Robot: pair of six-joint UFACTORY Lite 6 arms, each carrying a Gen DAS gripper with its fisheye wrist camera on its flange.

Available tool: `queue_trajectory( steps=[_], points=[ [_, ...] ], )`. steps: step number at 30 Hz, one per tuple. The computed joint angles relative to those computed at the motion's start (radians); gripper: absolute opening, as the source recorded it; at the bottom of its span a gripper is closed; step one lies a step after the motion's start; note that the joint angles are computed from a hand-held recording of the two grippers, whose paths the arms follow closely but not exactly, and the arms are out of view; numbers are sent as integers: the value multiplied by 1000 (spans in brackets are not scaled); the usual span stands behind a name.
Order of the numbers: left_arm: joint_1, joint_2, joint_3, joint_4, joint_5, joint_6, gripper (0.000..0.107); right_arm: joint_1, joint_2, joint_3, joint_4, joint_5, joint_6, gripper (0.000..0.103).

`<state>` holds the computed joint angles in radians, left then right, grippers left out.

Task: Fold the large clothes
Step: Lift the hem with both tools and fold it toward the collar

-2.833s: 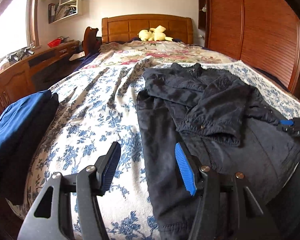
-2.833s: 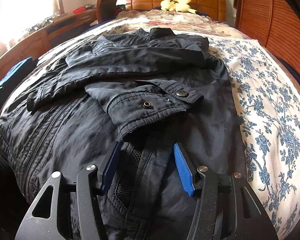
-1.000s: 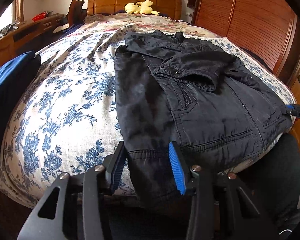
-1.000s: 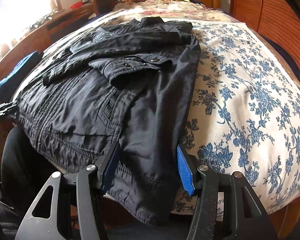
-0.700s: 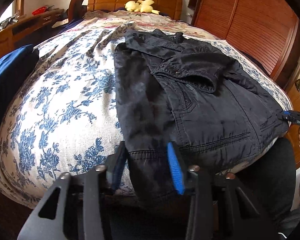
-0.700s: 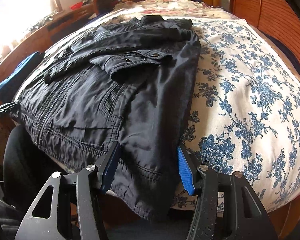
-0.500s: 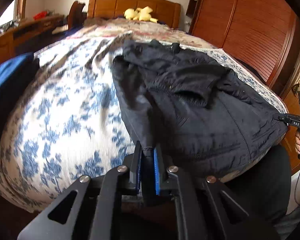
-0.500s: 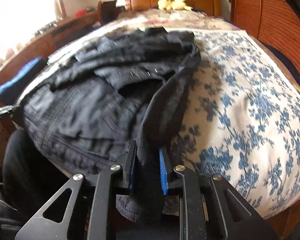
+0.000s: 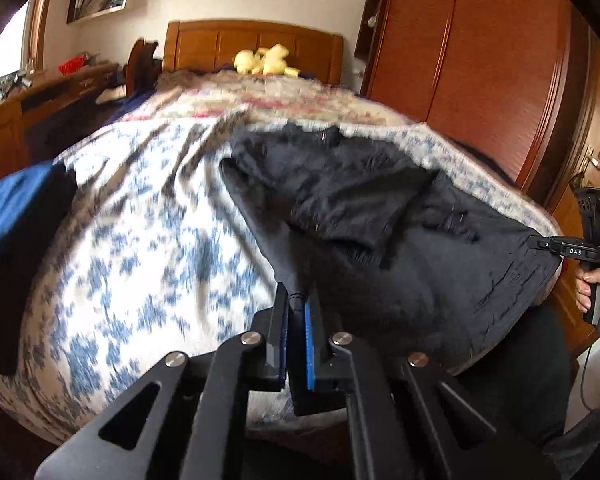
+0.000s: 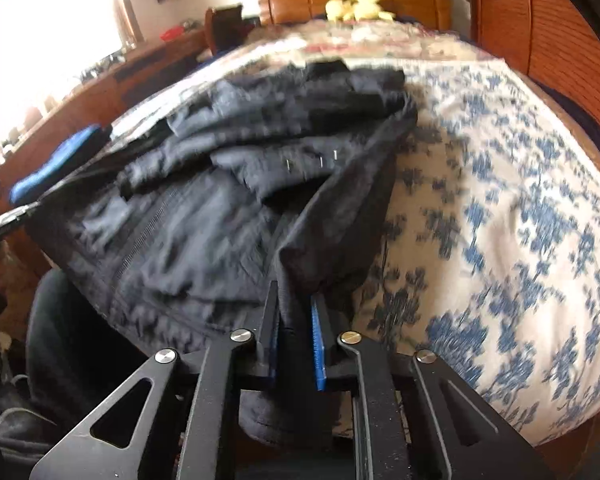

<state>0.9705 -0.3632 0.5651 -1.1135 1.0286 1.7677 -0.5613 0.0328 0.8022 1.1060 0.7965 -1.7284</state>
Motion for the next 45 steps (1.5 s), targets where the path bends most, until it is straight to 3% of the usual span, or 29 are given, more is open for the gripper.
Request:
queue_trajectory(
  steps=[6, 11, 21, 25, 30, 33, 38, 42, 45],
  points=[
    [10, -77, 173, -13, 130, -144, 3, -79, -111, 118, 13, 214, 119, 5],
    [68, -100, 320, -22, 255, -213, 3, -114, -194, 222, 9, 330, 211, 5],
    [342, -100, 569, -100, 620, -264, 3, -346, -306, 421, 29, 629, 276, 5],
    [425, -90, 621, -132, 707, -265, 3, -481, -295, 513, 57, 772, 283, 5],
    [310, -101, 573, -91, 554, -275, 3, -508, -285, 534, 42, 780, 258, 5],
    [115, -99, 470, -41, 320, -282, 4, -420, -294, 455, -2, 652, 225, 5],
    [-182, 30, 367, -35, -50, -276, 4, -177, -201, 310, -40, 328, 157, 5],
    [-363, 204, 386, -109, -303, -228, 4, 6, 19, 345, -4, 81, 132, 5],
    [-442, 327, 456, -152, -396, -208, 4, 109, 229, 474, 34, -51, 137, 5]
  ],
)
